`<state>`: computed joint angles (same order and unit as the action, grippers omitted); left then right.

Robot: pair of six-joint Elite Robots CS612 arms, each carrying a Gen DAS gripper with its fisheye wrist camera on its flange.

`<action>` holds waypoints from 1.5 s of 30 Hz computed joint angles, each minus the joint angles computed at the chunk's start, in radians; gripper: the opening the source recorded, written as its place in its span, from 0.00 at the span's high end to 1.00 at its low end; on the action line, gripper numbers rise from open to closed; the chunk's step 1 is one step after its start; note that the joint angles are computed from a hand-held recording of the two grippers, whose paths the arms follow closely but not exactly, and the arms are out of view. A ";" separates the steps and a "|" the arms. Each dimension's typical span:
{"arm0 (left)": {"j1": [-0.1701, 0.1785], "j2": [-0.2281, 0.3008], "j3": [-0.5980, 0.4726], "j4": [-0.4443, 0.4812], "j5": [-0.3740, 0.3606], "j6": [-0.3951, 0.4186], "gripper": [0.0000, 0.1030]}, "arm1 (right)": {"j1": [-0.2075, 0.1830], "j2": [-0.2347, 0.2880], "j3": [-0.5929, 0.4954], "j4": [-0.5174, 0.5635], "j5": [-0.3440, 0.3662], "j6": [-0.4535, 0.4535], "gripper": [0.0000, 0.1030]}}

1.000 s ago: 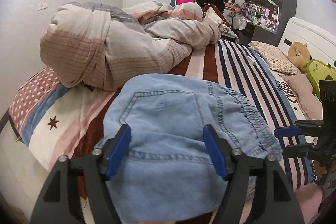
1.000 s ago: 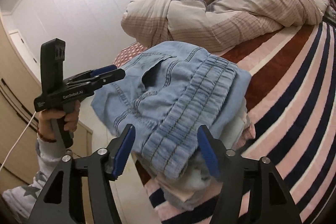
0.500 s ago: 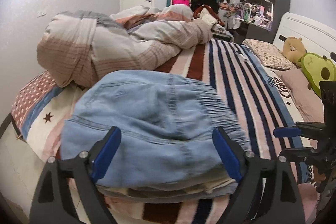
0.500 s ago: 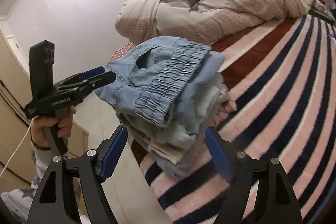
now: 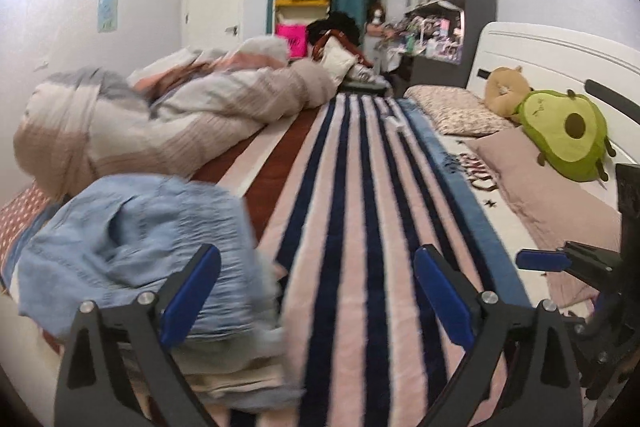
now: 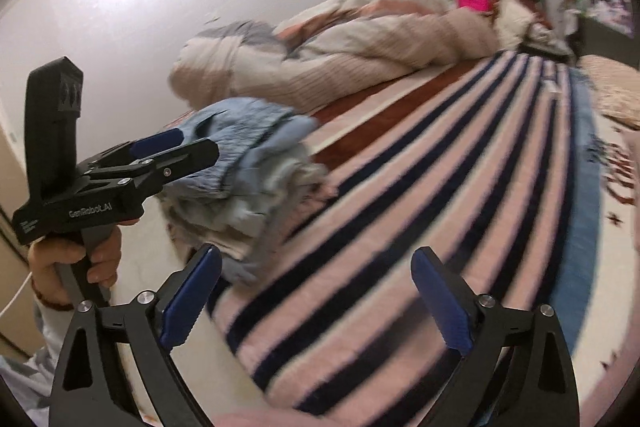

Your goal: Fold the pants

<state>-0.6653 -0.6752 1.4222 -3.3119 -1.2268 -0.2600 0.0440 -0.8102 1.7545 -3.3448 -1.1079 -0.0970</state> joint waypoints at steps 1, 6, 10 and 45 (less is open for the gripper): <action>-0.009 0.007 -0.010 -0.014 0.010 0.010 0.07 | -0.008 -0.007 0.021 -0.037 -0.019 0.009 0.08; -0.052 0.060 -0.056 -0.171 0.051 0.090 0.01 | -0.037 -0.023 0.120 -0.305 -0.165 0.046 0.01; -0.068 0.096 -0.089 -0.246 0.039 0.107 0.01 | -0.045 -0.018 0.168 -0.477 -0.278 0.060 0.01; -0.079 0.143 -0.127 -0.244 0.029 0.036 0.01 | -0.064 0.005 0.202 -0.600 -0.353 0.100 0.01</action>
